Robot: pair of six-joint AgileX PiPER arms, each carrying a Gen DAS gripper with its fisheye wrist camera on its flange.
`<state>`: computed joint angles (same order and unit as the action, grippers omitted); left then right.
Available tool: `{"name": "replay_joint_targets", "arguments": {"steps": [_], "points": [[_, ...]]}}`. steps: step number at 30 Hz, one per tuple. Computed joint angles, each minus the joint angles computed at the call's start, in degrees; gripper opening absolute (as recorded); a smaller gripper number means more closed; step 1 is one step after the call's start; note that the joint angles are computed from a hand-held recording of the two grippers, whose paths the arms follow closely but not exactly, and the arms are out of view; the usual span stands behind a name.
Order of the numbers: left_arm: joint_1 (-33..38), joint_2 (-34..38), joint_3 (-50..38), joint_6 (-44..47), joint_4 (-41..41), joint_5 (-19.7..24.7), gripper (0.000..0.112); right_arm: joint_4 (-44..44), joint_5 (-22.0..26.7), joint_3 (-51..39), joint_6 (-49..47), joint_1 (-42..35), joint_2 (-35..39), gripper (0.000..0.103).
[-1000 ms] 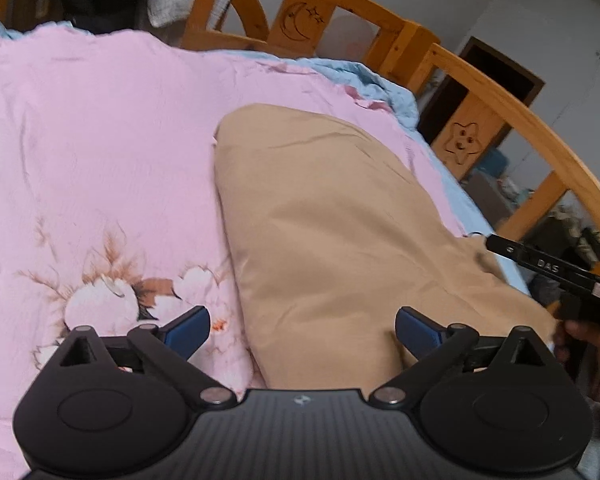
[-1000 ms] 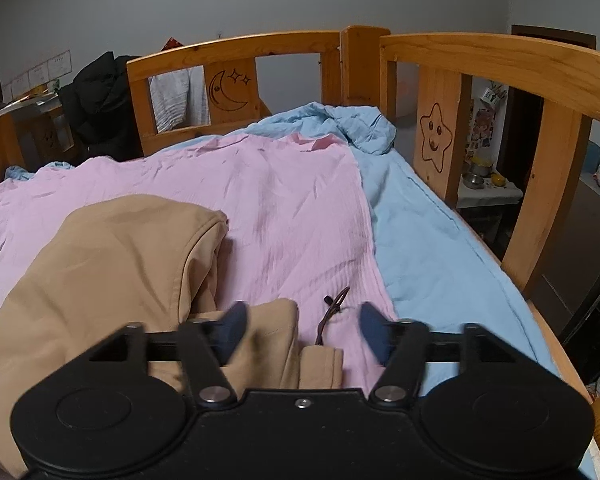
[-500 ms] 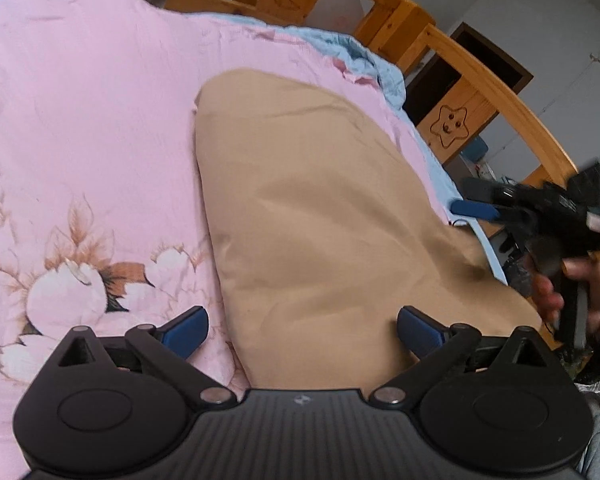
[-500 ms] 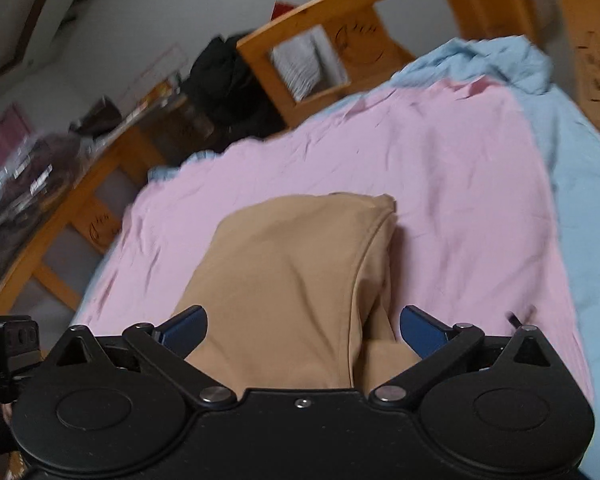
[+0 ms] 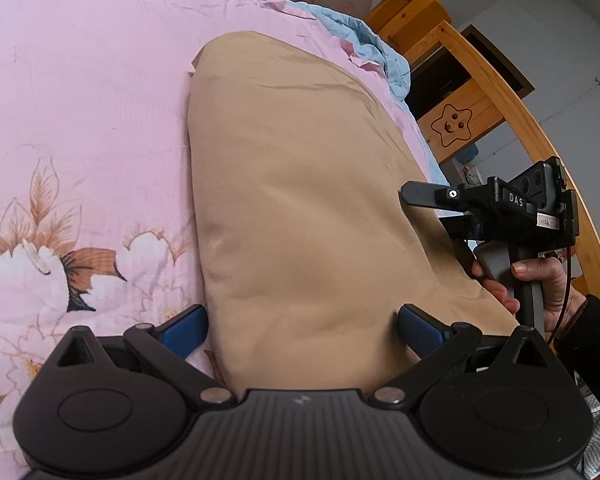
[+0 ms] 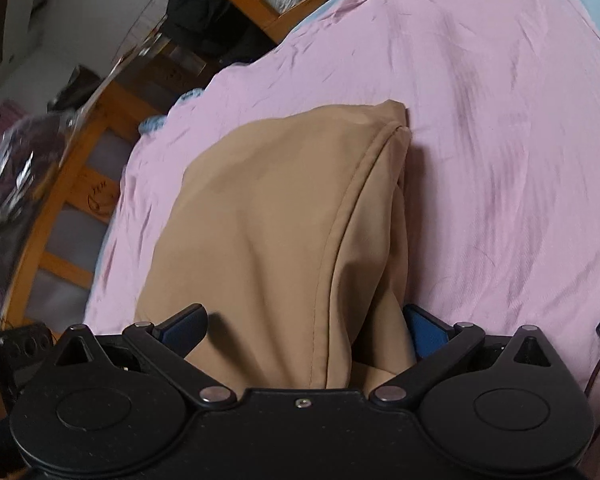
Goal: Fold large clothes
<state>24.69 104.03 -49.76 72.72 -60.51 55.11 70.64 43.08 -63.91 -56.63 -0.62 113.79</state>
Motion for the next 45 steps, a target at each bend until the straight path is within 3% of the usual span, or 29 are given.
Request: {"name": "replay_joint_targets", "arguments": {"steps": [3, 8, 10, 11, 12, 14, 15, 23, 30, 39, 45], "points": [[-0.31, -0.63, 0.35, -0.30, -0.10, 0.02, 0.097, -0.89, -1.19, 0.75, -0.38, 1.02, -1.04, 0.092], [-2.18, -3.51, 3.40, -1.21, -2.50, -4.84, 0.087, 4.88, -2.38, 3.84, -3.73, 1.18, -1.46, 0.089], [-3.97, -5.78, 4.40, -3.01, -1.94, -7.47, 0.081, 5.05, -4.10, 4.91, -2.91, 1.70, -2.70, 0.078], [-4.76, -6.75, 4.71, -3.39, -1.66, -8.40, 0.077, 5.28, -4.24, 5.54, -2.89, 1.73, -3.30, 0.067], [-5.79, -7.99, 5.07, -3.79, -1.34, -9.56, 0.074, 6.03, -4.11, 6.48, -3.42, 1.60, -4.15, 0.049], [-7.51, -10.37, 5.70, -4.99, -0.87, -11.35, 0.070, 7.88, -3.58, 8.24, -4.47, 1.36, -5.85, 0.030], [-7.88, -11.36, 5.97, -5.49, -0.93, -11.72, 0.068, 8.19, -3.26, 8.76, -4.32, 1.45, -6.76, 0.026], [-4.07, -15.84, 5.20, -6.44, 0.88, -8.90, 0.064, 7.30, -4.04, 9.13, -0.14, 4.69, -13.21, 0.022], [1.47, -16.60, -2.19, -8.87, 3.58, -4.75, 0.064, 7.55, -5.82, 3.09, 3.97, 9.46, -14.21, 0.022], [5.33, -10.26, -14.55, -14.77, 7.42, -7.10, 0.064, -2.94, -8.03, -23.69, 17.96, 17.99, 1.61, 0.021], [5.15, -1.06, -23.75, -19.27, 10.93, -11.14, 0.064, -20.69, -6.23, -50.49, 37.26, 23.19, 18.25, 0.021]]}}
